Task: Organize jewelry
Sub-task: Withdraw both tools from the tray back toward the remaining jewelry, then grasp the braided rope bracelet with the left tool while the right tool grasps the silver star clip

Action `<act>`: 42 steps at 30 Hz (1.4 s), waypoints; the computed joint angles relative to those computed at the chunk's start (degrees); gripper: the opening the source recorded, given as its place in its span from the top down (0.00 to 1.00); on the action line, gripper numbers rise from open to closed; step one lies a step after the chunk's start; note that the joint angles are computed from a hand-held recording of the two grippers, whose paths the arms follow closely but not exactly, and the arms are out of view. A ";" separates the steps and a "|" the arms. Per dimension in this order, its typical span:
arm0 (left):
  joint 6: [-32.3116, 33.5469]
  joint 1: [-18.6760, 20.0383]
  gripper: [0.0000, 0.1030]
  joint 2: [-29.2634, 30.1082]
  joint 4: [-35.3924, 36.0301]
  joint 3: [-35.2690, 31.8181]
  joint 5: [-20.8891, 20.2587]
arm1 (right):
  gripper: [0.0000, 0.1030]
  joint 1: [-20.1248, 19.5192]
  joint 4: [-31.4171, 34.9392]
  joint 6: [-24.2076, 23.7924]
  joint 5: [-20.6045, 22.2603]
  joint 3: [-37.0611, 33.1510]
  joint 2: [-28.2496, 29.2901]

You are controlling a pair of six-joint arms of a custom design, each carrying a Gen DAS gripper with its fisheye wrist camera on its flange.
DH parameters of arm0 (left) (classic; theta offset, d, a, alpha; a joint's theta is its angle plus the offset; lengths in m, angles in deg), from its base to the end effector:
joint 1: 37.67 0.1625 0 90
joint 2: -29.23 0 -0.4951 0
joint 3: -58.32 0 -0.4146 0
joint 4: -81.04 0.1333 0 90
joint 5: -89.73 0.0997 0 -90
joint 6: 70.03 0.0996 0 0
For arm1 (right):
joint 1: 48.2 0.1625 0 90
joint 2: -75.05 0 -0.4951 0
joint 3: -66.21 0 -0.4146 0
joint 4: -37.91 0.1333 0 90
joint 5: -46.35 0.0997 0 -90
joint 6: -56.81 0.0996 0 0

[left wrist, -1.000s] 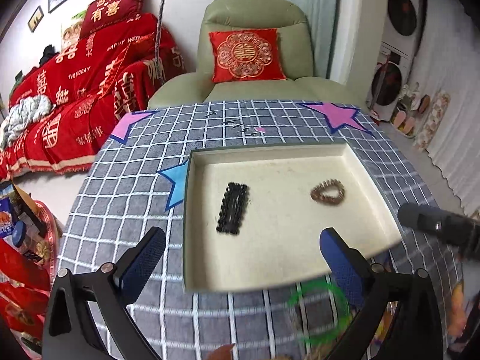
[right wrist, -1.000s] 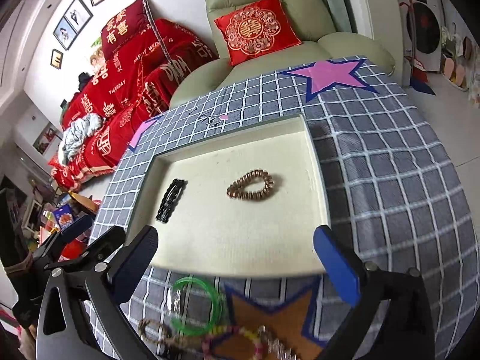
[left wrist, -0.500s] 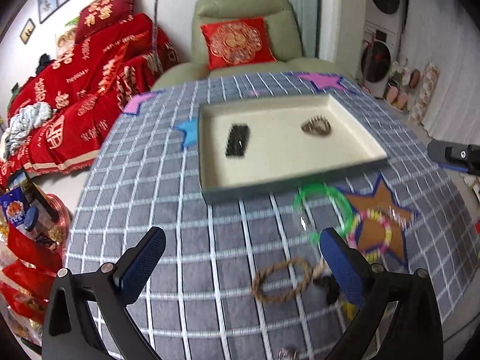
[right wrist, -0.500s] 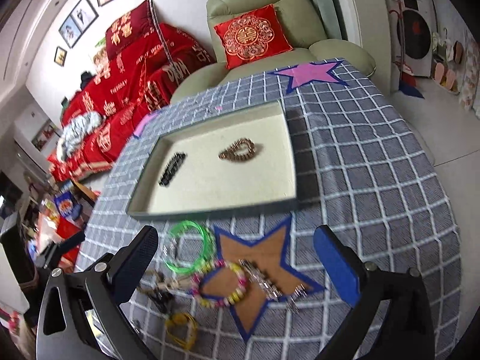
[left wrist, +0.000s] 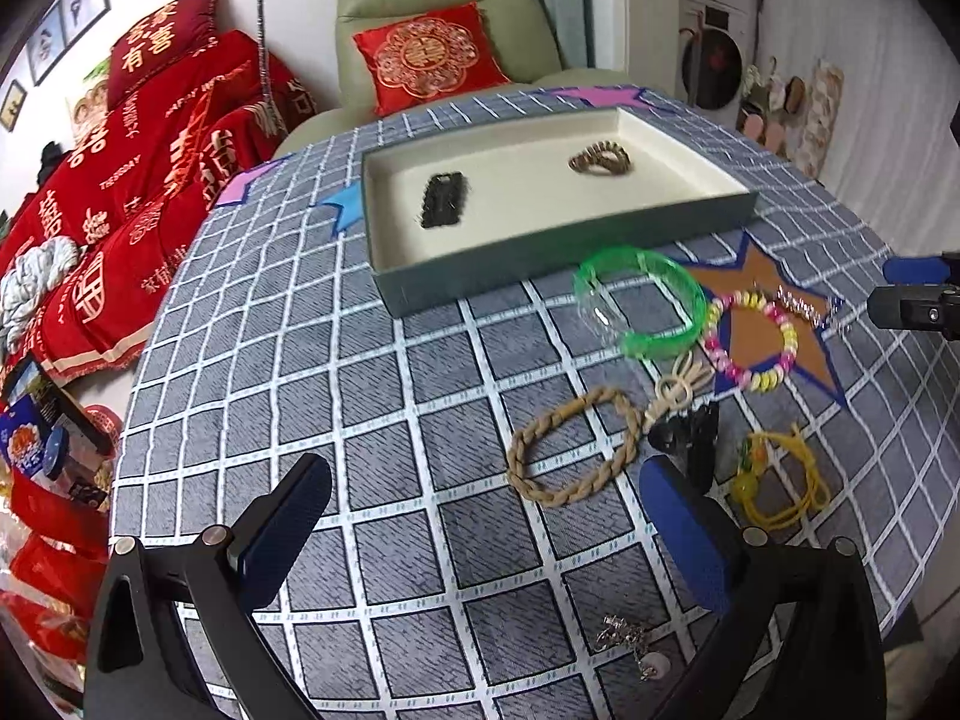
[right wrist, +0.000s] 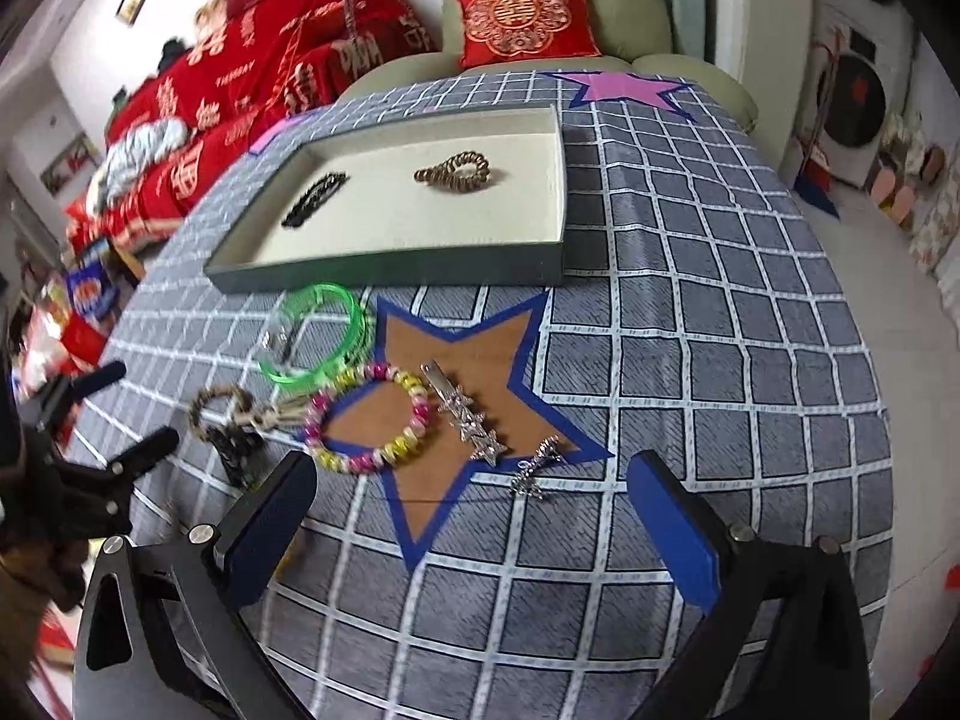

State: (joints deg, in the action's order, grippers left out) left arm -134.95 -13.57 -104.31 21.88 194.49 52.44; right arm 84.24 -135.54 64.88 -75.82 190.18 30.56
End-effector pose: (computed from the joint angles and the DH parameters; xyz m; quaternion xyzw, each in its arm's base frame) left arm -0.0255 -0.2442 0.3970 0.1352 0.8570 -0.2792 0.4115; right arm 0.4197 -0.3401 0.0246 0.2746 -0.9202 0.1482 0.2362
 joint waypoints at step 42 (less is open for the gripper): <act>31.48 11.65 0.80 3.74 -31.44 4.38 -6.07 | 0.82 0.12 7.39 -9.05 -3.99 -6.42 6.91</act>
State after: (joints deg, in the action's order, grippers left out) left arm -103.47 -1.92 -100.56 -9.56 198.87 46.36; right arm 84.36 -128.16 55.82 -79.81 183.77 37.47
